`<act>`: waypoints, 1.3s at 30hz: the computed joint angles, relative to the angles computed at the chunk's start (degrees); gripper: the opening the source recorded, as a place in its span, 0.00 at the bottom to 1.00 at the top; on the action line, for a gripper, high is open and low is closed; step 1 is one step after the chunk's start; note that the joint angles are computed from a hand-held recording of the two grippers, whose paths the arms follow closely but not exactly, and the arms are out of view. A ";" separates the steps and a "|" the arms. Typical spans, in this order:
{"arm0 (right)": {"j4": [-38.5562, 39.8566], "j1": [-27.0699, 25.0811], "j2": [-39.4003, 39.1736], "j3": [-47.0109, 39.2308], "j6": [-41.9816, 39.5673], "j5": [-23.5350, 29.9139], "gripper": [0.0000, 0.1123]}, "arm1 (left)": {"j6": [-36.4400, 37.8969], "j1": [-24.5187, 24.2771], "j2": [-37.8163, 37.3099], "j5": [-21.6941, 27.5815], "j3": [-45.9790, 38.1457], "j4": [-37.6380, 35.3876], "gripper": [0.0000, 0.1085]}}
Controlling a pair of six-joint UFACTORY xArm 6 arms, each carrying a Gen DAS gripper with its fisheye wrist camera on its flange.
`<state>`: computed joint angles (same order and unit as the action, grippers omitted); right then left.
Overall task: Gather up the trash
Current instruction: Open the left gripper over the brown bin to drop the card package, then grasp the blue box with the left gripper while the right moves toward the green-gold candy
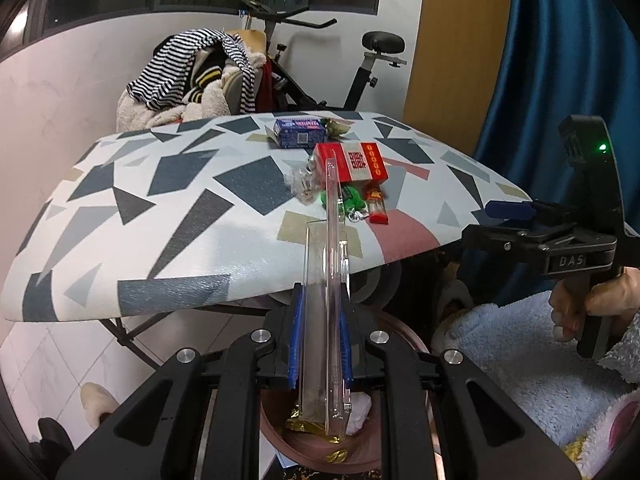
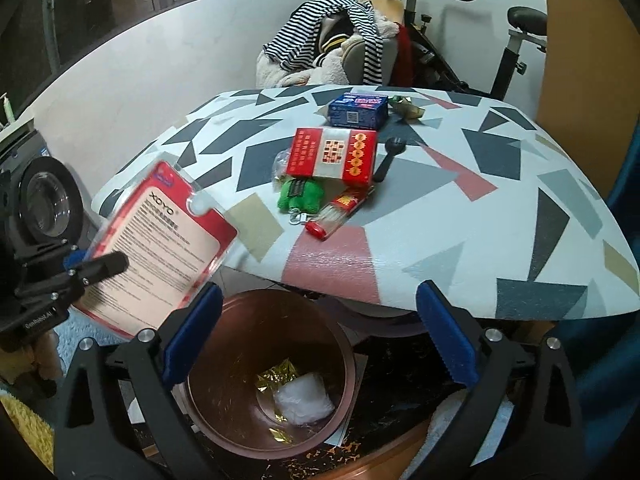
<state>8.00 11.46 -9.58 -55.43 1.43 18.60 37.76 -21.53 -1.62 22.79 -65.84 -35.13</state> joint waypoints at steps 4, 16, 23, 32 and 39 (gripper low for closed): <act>-0.28 -0.48 -0.15 0.37 0.63 -0.20 0.85 | -0.38 -0.22 1.62 0.72 -1.21 0.41 0.14; 0.59 -1.68 -0.73 1.30 1.56 -0.35 0.85 | -3.77 0.45 4.97 5.57 -4.37 0.99 0.45; 0.65 -1.85 -0.69 1.07 1.62 -0.02 0.85 | -6.32 0.46 3.72 1.81 -3.02 2.74 0.81; -1.73 -2.48 -0.65 0.23 3.47 1.12 0.86 | -18.15 2.63 3.39 -3.95 -3.87 15.75 0.89; -5.64 -3.12 0.36 -1.92 6.01 2.54 0.87 | -18.33 4.69 4.50 -4.63 -7.70 14.71 0.89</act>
<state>2.36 8.34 -9.22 -57.35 7.45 21.14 19.43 -16.83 2.88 18.15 -73.53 -20.42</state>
